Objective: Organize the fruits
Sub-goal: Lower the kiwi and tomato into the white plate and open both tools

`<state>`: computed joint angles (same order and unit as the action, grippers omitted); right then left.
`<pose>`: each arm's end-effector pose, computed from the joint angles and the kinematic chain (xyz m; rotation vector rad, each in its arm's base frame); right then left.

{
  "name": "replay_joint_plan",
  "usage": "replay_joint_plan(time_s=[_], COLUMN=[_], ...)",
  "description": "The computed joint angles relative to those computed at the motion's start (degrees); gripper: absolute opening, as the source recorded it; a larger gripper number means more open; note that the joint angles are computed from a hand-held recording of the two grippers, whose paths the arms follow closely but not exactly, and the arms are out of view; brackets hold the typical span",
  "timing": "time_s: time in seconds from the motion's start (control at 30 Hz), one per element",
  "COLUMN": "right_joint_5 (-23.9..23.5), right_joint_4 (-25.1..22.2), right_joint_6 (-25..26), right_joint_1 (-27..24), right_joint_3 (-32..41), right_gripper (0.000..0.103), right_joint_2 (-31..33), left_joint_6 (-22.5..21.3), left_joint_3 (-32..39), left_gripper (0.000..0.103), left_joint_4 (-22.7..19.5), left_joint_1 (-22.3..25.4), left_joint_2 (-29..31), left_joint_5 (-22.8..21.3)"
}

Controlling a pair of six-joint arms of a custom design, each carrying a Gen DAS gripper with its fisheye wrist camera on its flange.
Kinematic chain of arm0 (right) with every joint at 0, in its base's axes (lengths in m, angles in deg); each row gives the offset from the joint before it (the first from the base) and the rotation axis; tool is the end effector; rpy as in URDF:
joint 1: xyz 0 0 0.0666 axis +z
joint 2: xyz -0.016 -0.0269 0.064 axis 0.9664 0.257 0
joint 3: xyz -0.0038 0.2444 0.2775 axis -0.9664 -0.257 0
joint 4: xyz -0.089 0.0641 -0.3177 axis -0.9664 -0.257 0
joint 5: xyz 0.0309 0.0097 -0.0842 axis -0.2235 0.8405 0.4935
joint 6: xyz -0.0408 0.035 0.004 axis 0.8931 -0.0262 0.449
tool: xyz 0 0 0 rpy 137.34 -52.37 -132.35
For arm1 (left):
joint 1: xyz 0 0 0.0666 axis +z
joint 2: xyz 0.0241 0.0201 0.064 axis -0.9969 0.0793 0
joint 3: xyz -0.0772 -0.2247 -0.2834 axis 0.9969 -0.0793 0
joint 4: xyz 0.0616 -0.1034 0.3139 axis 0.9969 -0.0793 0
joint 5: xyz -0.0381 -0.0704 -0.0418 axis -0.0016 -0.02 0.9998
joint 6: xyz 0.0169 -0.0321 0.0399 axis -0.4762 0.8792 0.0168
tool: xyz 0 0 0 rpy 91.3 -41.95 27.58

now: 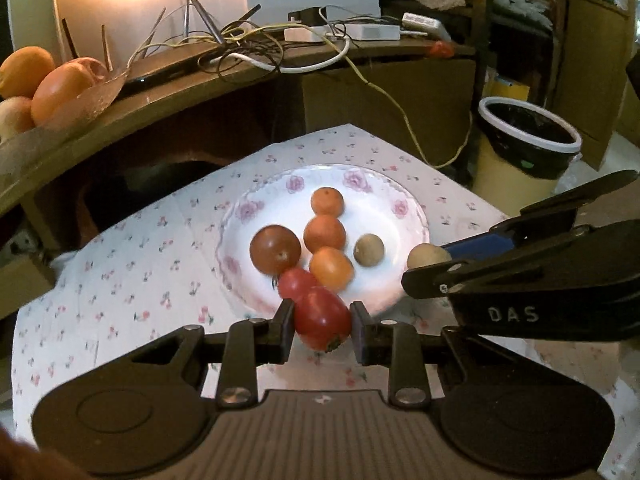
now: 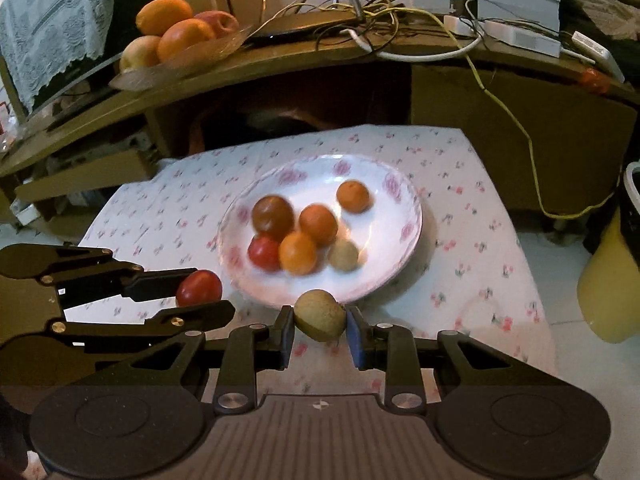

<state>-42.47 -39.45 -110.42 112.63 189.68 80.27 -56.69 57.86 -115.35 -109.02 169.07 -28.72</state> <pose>0.5243 0.3894 0.3544 -0.1061 2.3947 0.1721 0.5478 -0.2424 0.3523 0.6803 2.2718 -0.2191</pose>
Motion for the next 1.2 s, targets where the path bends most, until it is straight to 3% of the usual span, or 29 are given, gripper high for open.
replay_joint_plan(time_s=[0.5,0.83,1.03,1.2], right_joint_5=[-1.2,-1.1,-1.7,-2.1], right_joint_4=[-7.7,-12.7,-18.2,-17.1], right_joint_6=[5.3,7.6,8.0,7.0], right_joint_1=[-2.2,-3.1,-3.3,-3.5], right_joint_3=[15.6,25.7,36.2,34.4], right_gripper=[0.029,0.029,0.031,0.038], right_joint_2=[10.1,16.0,21.4,20.5], left_joint_6=[-2.8,-0.5,0.2,1.0], left_joint_3=[6.5,9.7,10.4,10.1], left_gripper=[0.035,0.035,0.035,0.036], left_joint_4=[-2.6,-2.9,-3.9,-4.4], left_joint_1=[-0.1,0.6,1.0,1.1], left_joint_2=[6.1,9.2,9.4,8.7], left_joint_5=[-0.3,-0.4,0.3,0.1])
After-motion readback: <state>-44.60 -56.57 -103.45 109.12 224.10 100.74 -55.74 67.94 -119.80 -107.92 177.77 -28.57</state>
